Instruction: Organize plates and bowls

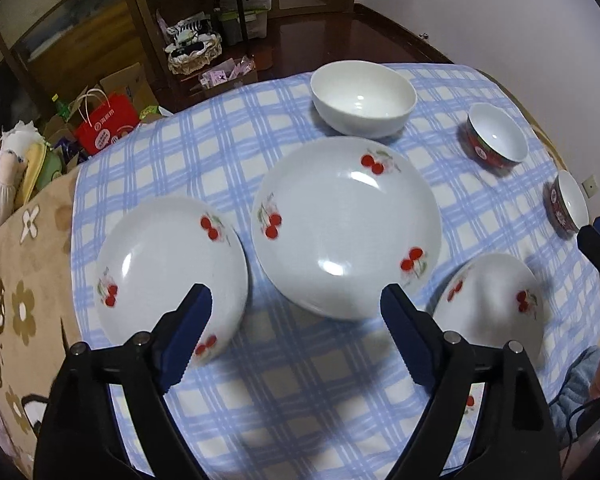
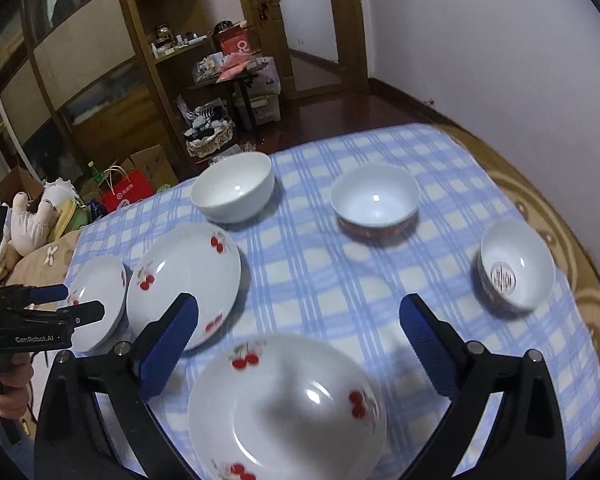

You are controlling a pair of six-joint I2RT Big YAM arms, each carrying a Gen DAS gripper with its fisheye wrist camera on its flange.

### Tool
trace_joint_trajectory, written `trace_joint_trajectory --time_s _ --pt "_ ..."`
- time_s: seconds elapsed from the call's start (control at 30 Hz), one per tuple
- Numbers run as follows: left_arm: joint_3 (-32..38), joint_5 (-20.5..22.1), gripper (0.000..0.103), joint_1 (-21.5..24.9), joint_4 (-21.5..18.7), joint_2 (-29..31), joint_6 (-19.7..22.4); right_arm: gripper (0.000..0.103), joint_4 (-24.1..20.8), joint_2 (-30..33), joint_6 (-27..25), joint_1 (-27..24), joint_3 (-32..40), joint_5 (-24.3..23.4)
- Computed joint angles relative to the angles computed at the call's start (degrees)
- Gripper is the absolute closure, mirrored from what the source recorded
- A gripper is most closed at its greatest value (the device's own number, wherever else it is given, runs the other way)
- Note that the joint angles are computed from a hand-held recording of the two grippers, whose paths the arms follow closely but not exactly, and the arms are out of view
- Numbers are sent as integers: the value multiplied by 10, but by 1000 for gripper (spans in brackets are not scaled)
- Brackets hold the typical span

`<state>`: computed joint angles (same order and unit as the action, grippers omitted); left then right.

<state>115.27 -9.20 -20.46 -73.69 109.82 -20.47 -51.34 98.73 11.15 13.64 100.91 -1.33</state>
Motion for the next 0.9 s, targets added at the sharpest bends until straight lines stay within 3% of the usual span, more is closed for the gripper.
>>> trace_joint_trajectory --time_s 0.17,0.43,0.57,0.77,0.87,0.9 --pt "20 9 18 11 10 14 16 0 -10 36 5 3 50 -20" --pt "76 32 18 34 -8 58 20 0 -59 112 2 13 161 -47" --pt "71 15 18 40 13 61 15 0 -79 145 -11 19 206 -53" --pt "70 25 18 46 30 68 26 0 -93 172 -25 26 231 -41" --pt "60 41 18 49 45 68 25 0 -74 172 -16 24 215 -61" --pt "55 45 18 50 50 68 23 0 -40 161 -9 23 189 -68"
